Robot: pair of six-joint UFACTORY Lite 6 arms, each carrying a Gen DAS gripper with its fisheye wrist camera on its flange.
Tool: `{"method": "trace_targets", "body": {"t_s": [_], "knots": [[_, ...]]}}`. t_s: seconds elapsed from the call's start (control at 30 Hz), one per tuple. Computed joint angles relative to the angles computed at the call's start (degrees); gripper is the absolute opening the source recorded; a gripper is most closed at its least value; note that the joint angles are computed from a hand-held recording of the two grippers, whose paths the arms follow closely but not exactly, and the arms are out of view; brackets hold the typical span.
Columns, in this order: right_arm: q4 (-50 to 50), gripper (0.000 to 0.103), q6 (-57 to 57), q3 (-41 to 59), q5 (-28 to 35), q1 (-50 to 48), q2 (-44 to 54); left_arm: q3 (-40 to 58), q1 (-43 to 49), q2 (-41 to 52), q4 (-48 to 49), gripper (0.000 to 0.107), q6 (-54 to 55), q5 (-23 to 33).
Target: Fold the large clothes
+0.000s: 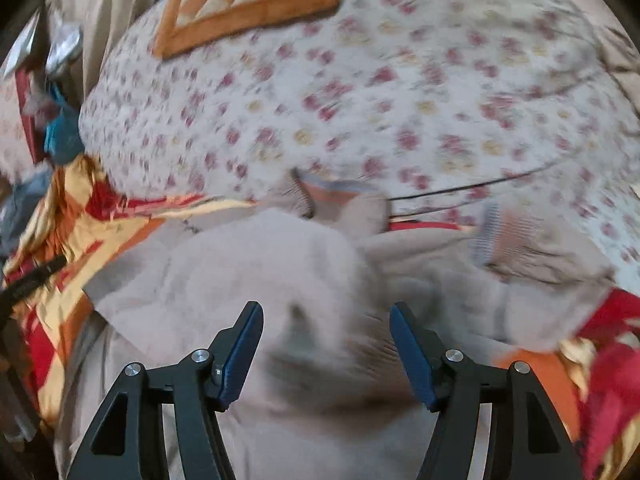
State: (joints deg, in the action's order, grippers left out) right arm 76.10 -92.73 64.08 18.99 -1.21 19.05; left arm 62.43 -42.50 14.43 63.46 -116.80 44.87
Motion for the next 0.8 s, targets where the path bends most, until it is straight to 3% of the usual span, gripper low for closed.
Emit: {"method": "trace_targets", "body": {"t_s": [0.13,0.23,0.3,0.37,0.43,0.5,0.63,0.8], "knots": [[-19.15,0.061,22.04,13.6,-7.62,5.53,16.58,8.47,3.03,9.5,-3.26,0.073,7.36,-8.57],[-29.36,0.061,32.32,19.25,-9.18,6.37,22.95,17.35,4.04,18.16,-13.27,0.073,21.29,-8.17],[-29.1,0.061,29.49,17.38,-7.64,5.9,20.65,19.86,3.94,21.32,-16.03,0.073,24.6,-7.22],[-21.63,0.063,19.7,14.58,-2.96,2.82,16.56,19.85,3.58,21.41,-15.58,0.073,24.44,-6.72],[-12.04,0.079,8.76,10.26,-1.9,-1.61,11.24,18.03,3.22,19.78,-14.36,0.073,22.36,-6.99],[-9.09,0.083,6.05,10.05,-1.37,-5.51,9.31,16.52,3.27,18.3,-13.75,0.073,20.26,-7.99],[-19.5,0.083,24.94,23.47,3.52,-13.08,16.67,16.05,2.97,17.66,-13.63,0.073,18.7,-8.18],[-38.74,0.086,51.64,42.02,5.63,-13.99,27.5,16.75,3.07,18.04,-14.01,0.073,19.03,-7.8]]}}
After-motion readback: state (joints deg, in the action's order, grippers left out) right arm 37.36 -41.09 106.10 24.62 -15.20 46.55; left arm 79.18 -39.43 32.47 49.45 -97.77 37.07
